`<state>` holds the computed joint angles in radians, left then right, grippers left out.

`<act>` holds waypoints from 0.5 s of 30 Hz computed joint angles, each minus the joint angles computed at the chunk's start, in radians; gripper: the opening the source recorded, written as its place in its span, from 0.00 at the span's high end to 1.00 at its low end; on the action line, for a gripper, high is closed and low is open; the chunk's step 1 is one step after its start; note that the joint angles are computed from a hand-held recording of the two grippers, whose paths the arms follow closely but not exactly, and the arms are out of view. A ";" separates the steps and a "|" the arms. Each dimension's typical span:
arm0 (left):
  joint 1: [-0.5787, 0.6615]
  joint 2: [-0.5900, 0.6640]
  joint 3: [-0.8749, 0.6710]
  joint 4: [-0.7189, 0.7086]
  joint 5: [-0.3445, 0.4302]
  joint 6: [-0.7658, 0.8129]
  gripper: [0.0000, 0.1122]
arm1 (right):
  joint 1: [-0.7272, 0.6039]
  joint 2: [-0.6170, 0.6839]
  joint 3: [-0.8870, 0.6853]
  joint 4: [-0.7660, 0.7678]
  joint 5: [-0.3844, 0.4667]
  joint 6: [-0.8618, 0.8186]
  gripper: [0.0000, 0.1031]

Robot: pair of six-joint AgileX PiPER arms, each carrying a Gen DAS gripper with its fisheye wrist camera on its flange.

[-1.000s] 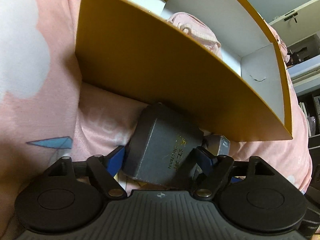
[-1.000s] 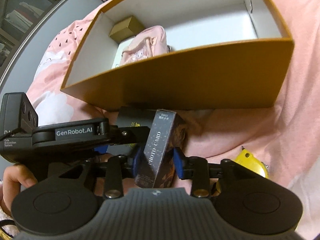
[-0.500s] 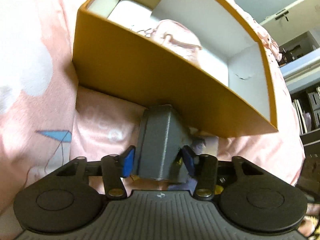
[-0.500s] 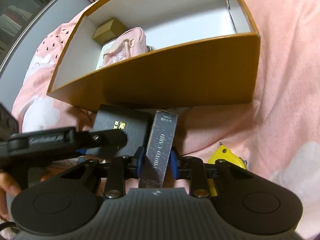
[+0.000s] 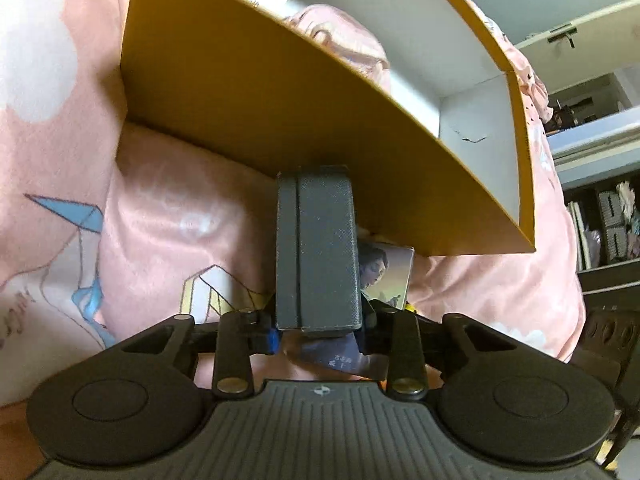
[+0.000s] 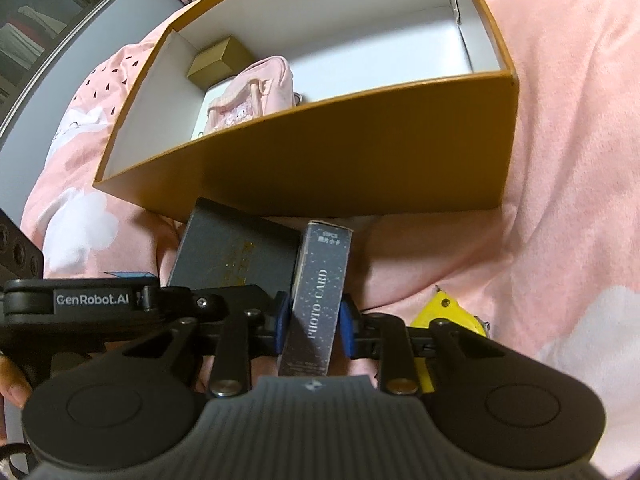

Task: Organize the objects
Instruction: 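Lift the black book with the left gripper while the right carries the PHOTO CARD box over the box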

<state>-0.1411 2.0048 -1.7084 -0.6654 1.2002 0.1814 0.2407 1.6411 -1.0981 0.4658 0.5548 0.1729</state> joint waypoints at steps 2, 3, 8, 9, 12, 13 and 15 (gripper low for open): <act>0.001 -0.024 0.022 0.000 -0.014 0.024 0.66 | 0.003 -0.004 -0.001 -0.008 -0.001 0.005 0.74; 0.007 -0.036 0.031 -0.005 -0.013 0.034 0.66 | 0.006 -0.009 -0.002 -0.016 -0.001 0.010 0.74; 0.028 -0.091 0.061 -0.038 -0.007 0.075 0.66 | 0.019 -0.057 -0.007 -0.094 0.020 0.067 0.76; 0.028 -0.097 0.065 -0.045 -0.009 0.083 0.66 | 0.017 -0.072 -0.004 -0.105 0.028 0.075 0.76; 0.019 -0.107 0.056 -0.060 -0.010 0.092 0.66 | 0.004 -0.126 0.015 -0.102 0.041 0.072 0.77; 0.024 -0.117 0.056 -0.069 -0.001 0.101 0.66 | 0.002 -0.141 0.019 -0.109 0.044 0.073 0.77; 0.023 -0.138 0.057 -0.081 0.009 0.108 0.66 | -0.010 -0.178 0.030 -0.091 0.056 0.058 0.77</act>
